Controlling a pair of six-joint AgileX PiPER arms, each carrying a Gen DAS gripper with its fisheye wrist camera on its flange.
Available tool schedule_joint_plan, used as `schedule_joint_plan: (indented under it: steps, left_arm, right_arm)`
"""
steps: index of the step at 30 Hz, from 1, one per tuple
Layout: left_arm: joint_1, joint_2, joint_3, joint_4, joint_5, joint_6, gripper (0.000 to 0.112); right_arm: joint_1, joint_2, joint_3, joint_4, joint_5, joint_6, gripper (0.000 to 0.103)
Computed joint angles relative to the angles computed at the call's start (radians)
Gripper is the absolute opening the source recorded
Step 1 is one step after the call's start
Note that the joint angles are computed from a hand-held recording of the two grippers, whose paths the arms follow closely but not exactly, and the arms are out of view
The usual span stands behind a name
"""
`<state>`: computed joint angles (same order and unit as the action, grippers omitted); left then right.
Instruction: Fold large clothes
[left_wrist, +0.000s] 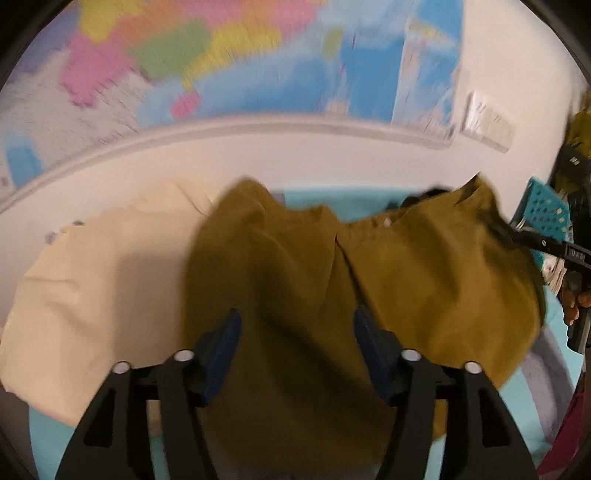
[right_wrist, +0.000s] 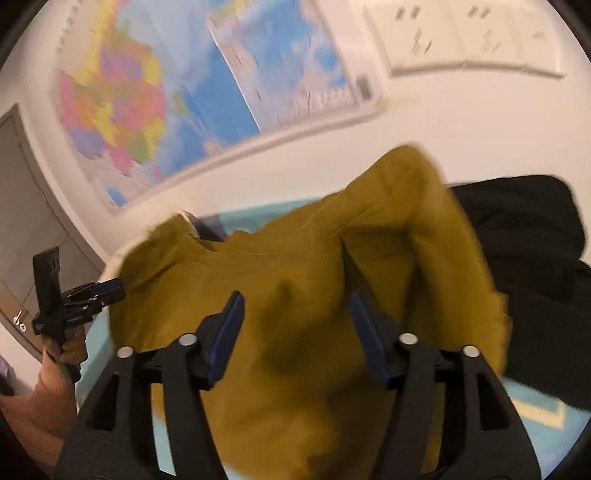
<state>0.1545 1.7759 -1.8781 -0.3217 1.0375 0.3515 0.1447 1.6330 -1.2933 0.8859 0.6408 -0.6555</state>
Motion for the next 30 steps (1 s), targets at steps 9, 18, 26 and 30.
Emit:
schedule_joint_plan:
  steps: [9, 18, 26, 30]
  left_arm:
    - [0.176, -0.227, 0.393, -0.171, -0.084, 0.152, 0.078]
    - [0.056, -0.165, 0.472, -0.143, -0.211, 0.118, 0.051]
    - [0.165, -0.090, 0.281, -0.251, 0.049, 0.042, 0.018]
    - [0.182, -0.102, 0.214, -0.214, 0.132, -0.023, 0.017]
  right_arm:
    - [-0.202, -0.217, 0.386, 0.140, 0.031, -0.186, 0.078]
    - [-0.141, -0.153, 0.423, 0.176, -0.047, -0.243, 0.057]
    - [-0.270, -0.326, 0.487, 0.432, 0.145, -0.413, 0.016]
    - [-0.369, -0.473, 0.552, 0.522, 0.308, -0.450, 0.009]
